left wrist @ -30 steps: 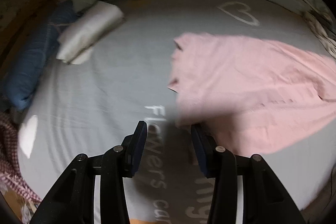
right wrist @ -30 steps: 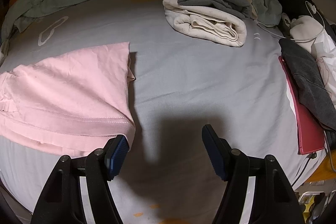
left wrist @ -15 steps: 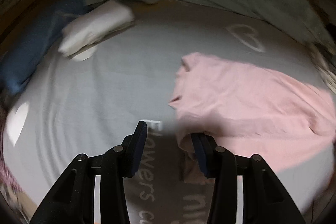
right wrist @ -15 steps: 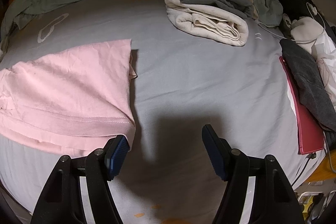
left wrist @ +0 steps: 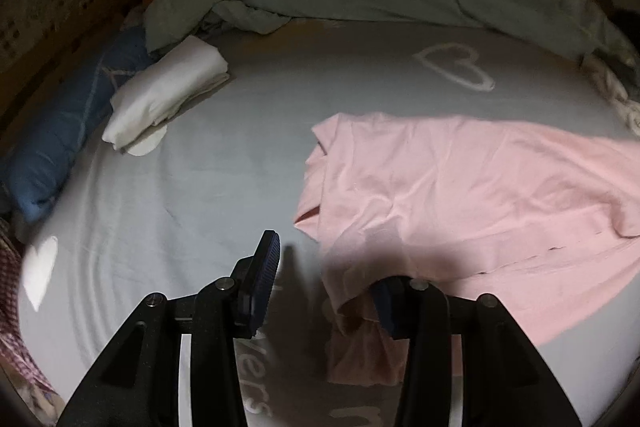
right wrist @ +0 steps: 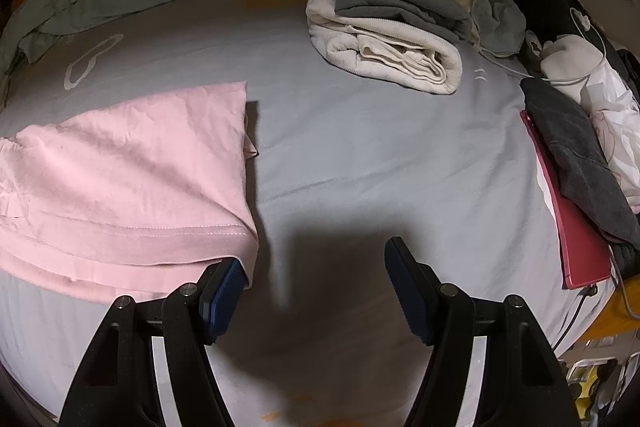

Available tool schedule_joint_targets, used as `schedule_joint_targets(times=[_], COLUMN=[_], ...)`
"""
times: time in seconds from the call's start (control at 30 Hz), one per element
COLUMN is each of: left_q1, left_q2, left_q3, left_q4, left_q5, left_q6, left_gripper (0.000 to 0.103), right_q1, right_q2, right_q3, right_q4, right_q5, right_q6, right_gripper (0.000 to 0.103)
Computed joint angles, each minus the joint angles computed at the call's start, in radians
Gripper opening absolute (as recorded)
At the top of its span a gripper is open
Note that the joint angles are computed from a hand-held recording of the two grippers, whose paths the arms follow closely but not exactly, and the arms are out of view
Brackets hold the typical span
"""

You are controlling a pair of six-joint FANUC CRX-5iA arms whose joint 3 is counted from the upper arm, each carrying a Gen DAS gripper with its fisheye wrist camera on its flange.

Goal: Fold small clothes

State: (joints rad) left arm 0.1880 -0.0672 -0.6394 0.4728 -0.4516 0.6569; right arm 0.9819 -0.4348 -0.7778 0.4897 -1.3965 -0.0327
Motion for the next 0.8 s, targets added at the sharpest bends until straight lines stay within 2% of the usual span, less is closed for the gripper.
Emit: schedule_joint_targets(times=[0.07,0.17,0.23,0.27,0.33,0.4,0.47,0.63,0.7,0.8], left_q1=[0.009,0.021,0.044,0.056,0.072,0.077,0.085,0.095,0.089,0.073], left_q2=[-0.01,-0.057,-0.072,-0.071,-0.08,-0.097,-0.112,-0.127,-0.115,-0.107], left_q3=[-0.01,-0.047,-0.072,-0.071,-0.066,-0.087,-0.075,-0.006,0.018,0.04], left_q4=[0.04,0.053,0.194,0.216,0.19,0.26,0.208,-0.096,-0.185,-0.298], left_q5=[0.008,0.113,0.099,0.085,0.079,0.079,0.062,-0.026,-0.065,-0.087], left_q6=[-0.002,0.054,-0.038,-0.057,-0.032,-0.081,-0.035,0.182,0.246,0.332], left_gripper=[0.041,0.039,0.043,0.043,0.043,0.043,0.043,0.043,0.043,0.05], right_q1=[0.004,0.012,0.03,0.036,0.05,0.06,0.063,0.044,0.036,0.042], right_q2=[-0.004,0.001,0.013,0.014,0.011,-0.014,-0.046,-0.045,-0.024,-0.042], right_q3=[-0.003,-0.007,-0.009,-0.01,-0.013,-0.021,-0.031,-0.022,-0.01,-0.01], right_q4=[0.007,0.037,0.066,0.074,0.089,0.096,0.088,0.034,0.016,-0.011], right_q5=[-0.007,-0.036,-0.072,-0.081,-0.097,-0.101,-0.092,-0.073,-0.071,-0.05], right_q6=[-0.009,-0.04,-0.07,-0.073,-0.08,-0.101,-0.118,-0.086,-0.054,-0.046], right_gripper=[0.069,0.069,0.069,0.07,0.071,0.071,0.071,0.072,0.072,0.072])
